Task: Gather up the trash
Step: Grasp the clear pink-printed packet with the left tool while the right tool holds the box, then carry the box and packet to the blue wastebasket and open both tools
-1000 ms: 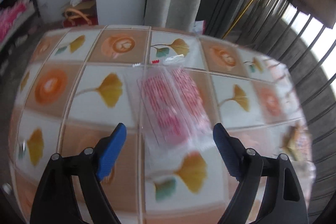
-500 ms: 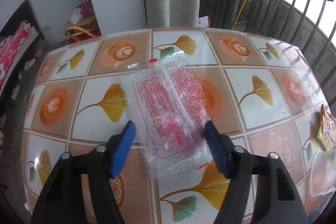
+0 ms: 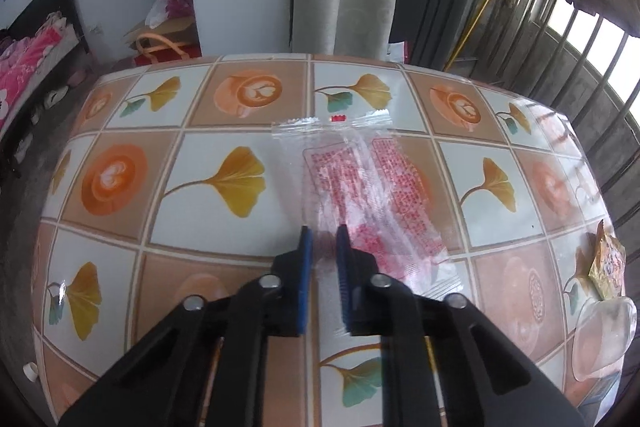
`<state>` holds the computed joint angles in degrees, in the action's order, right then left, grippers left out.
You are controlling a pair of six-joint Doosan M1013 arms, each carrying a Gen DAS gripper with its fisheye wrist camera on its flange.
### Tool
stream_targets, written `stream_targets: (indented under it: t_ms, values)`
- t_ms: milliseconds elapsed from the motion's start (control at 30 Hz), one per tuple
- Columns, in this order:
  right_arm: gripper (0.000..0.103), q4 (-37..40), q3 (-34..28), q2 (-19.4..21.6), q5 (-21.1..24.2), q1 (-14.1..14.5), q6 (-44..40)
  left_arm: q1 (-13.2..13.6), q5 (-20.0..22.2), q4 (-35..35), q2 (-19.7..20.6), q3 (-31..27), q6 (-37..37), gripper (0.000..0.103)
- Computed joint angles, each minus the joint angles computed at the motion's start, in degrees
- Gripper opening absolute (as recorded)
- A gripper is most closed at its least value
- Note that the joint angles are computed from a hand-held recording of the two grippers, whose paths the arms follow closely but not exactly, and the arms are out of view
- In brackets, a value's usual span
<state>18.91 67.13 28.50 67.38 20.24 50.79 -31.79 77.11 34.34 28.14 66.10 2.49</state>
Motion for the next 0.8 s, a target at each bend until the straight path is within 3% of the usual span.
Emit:
stream_targets:
  t_ms: [233, 500, 800]
  values:
    - [0.076, 1.49, -0.30, 0.16, 0.50, -0.49, 0.25, -1.00, -3.76, 0.06, -1.70, 2.42, -3.03, 0.003]
    - [0.074, 3.11, -0.89, 0.49, 1.45, -1.09, 1.16, -4.20, -10.46, 1.69, -4.30, 4.82, -7.57, 0.003]
    - [0.072, 4.96, -1.18, 0.50, 2.52, -1.75, 1.94, -8.88, -12.09, 5.96, -4.89, 3.91, -10.74, 0.003]
